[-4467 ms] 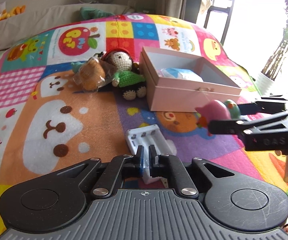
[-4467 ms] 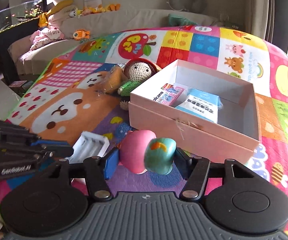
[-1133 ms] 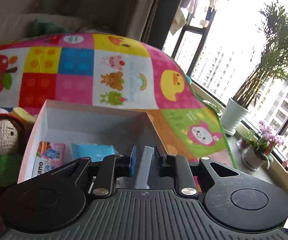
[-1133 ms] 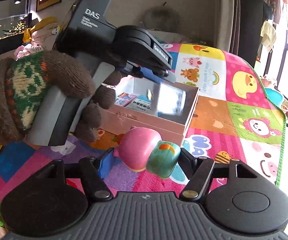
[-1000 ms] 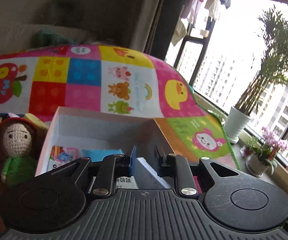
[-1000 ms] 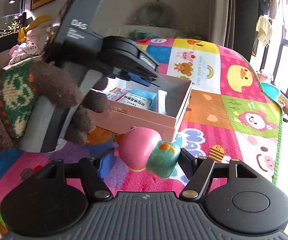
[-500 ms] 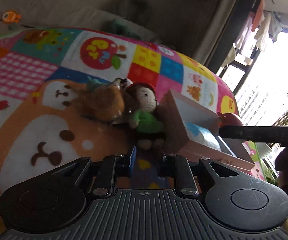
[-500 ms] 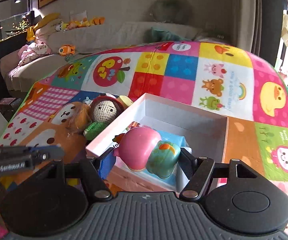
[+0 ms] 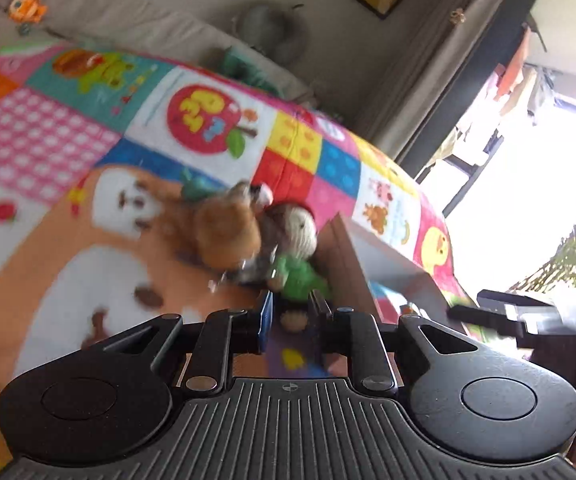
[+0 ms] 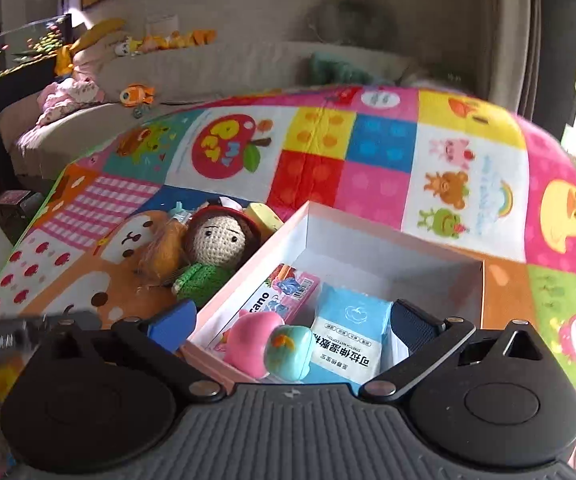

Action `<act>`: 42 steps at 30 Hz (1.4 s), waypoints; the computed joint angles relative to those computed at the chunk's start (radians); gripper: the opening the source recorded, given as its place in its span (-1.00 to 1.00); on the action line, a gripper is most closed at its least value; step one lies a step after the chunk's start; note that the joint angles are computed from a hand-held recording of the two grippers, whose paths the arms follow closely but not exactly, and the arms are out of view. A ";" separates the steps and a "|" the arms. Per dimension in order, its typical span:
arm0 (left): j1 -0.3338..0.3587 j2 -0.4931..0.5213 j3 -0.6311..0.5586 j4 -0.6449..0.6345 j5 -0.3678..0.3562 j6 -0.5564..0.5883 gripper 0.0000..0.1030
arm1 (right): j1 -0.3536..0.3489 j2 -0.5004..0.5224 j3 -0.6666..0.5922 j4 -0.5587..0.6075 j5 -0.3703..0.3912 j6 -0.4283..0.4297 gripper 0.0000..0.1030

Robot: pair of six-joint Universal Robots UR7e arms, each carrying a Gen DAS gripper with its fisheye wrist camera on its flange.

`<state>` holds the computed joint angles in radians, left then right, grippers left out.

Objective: Organize objects
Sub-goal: 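Lower the pink squishy toy into the pink box and open the right gripper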

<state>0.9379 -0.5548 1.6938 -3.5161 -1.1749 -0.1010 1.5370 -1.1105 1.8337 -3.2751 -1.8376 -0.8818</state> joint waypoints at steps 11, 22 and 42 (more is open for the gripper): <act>-0.031 0.211 -0.469 0.291 0.183 0.154 -0.58 | -0.073 0.016 0.217 -0.153 0.075 -0.171 1.00; 0.016 0.381 -0.848 0.664 0.159 0.296 -0.54 | -0.125 -0.021 0.218 -0.054 0.145 -0.070 1.00; -0.131 -0.152 0.172 0.205 0.263 0.200 -0.52 | -0.145 -0.059 0.243 -0.100 0.050 0.072 1.00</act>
<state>0.8067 -0.7066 1.8659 -3.3112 -0.9116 0.0992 1.3921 -1.1697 2.0765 -3.3755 -1.7879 -0.8093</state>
